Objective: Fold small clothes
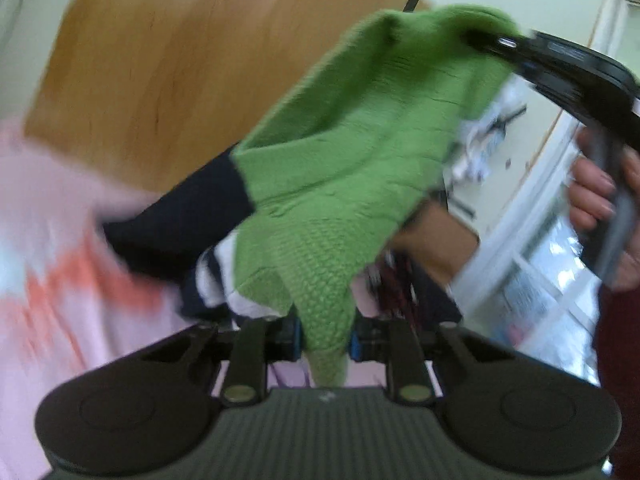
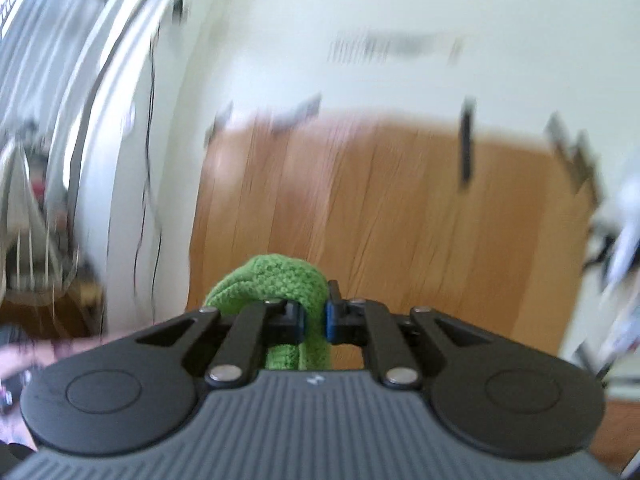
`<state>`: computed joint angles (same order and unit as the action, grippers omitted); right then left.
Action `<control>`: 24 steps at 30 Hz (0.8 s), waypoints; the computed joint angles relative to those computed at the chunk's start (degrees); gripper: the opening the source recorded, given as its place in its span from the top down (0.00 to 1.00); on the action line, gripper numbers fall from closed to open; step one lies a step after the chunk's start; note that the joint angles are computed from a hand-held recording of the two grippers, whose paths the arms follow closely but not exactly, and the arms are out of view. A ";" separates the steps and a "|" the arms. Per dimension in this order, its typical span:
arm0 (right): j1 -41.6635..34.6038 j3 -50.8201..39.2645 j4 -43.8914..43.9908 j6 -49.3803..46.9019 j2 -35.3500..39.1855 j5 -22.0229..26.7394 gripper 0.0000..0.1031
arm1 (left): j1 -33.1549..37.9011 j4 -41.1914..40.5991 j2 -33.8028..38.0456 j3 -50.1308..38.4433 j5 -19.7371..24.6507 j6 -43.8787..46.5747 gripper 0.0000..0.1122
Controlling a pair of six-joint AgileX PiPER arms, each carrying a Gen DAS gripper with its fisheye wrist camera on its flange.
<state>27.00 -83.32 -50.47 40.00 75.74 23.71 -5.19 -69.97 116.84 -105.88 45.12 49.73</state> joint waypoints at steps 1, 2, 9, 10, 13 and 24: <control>1.63 -0.91 -3.52 2.28 -1.61 1.08 0.88 | -0.02 1.44 -0.75 -1.55 -1.28 -1.73 0.84; 3.03 -1.92 -5.88 3.26 -3.16 2.23 0.88 | 0.30 2.48 -1.41 -3.67 -1.82 -2.60 0.84; 11.28 -15.66 -18.67 5.93 -3.81 11.62 0.88 | 2.40 14.83 -9.89 -15.01 -11.07 -12.50 0.84; 11.40 -17.52 -17.88 4.85 -3.92 12.06 0.88 | 2.74 15.67 -10.62 -16.49 -11.54 -12.83 0.84; 10.55 -19.59 -14.73 2.62 -5.03 11.98 0.88 | 1.27 23.68 -13.57 -19.18 -15.81 -17.62 0.84; -19.98 4.06 36.15 -21.47 -6.22 -4.73 0.88 | -6.63 57.72 0.32 -30.74 -11.49 -42.52 0.82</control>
<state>7.03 -79.27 -14.32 18.53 69.52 18.98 -11.82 -12.25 117.15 -136.62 33.63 7.21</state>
